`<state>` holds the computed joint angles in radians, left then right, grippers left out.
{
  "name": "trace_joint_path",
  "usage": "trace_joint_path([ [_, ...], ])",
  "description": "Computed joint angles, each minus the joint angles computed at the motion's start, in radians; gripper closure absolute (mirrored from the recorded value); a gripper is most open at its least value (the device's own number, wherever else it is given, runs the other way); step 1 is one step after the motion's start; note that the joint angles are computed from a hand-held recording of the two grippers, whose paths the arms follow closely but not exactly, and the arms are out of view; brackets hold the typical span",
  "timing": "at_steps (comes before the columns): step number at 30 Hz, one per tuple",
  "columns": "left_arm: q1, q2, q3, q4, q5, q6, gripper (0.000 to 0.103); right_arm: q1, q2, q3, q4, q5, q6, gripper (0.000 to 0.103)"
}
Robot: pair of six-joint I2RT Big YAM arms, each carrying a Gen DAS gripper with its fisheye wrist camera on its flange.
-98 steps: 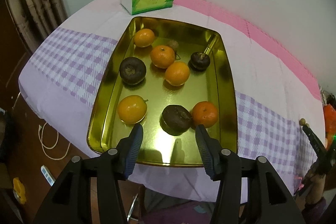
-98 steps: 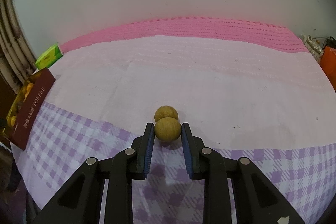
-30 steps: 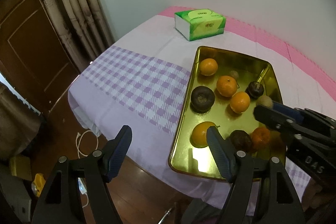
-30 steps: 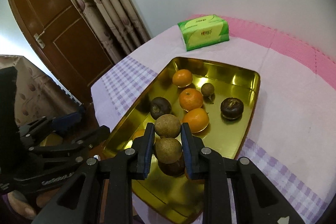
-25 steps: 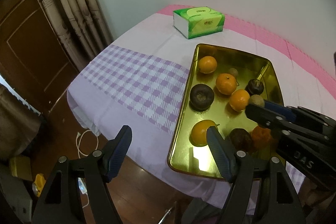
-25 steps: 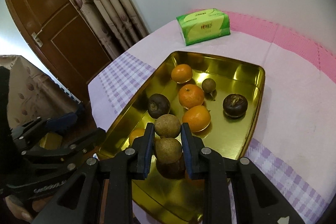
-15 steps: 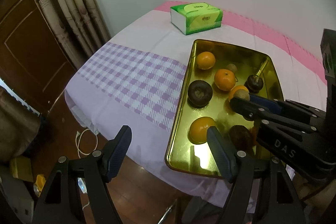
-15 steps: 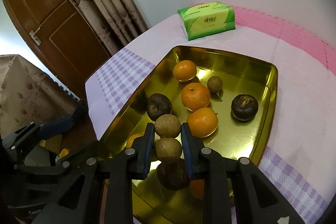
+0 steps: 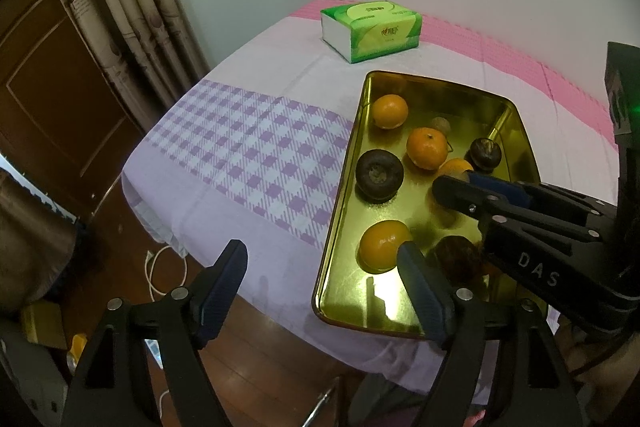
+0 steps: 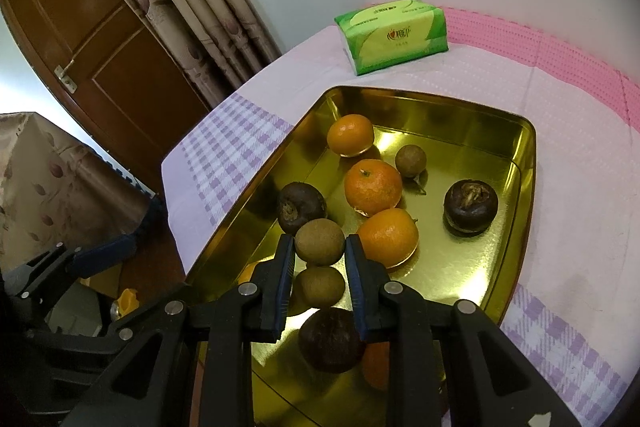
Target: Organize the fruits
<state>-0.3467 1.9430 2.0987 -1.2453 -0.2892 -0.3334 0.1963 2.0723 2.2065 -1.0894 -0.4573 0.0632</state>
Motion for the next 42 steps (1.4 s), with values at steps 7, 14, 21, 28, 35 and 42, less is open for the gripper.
trace_joint_path([
  [7,-0.012,-0.030,-0.031,0.062,-0.021,0.043,0.025,0.003,-0.117,-0.125,0.143,0.087,-0.030,0.070],
  [14,-0.021,-0.103,-0.092,0.167,-0.031,0.059,0.025,0.016,-0.356,-0.417,0.469,0.407,-0.057,0.015],
  [21,-0.050,-0.209,-0.167,0.300,-0.122,0.089,0.013,0.035,-0.501,-0.581,0.638,0.576,-0.085,0.005],
  [28,-0.061,-0.315,-0.251,0.446,-0.151,0.133,0.003,0.021,-0.576,-0.638,0.660,0.577,-0.058,0.002],
  [35,-0.082,-0.377,-0.286,0.522,-0.148,0.186,0.000,0.021,-0.621,-0.671,0.663,0.576,-0.058,0.002],
  [42,-0.090,-0.406,-0.273,0.536,-0.111,0.178,0.000,0.009,-0.641,-0.679,0.661,0.568,-0.035,0.002],
])
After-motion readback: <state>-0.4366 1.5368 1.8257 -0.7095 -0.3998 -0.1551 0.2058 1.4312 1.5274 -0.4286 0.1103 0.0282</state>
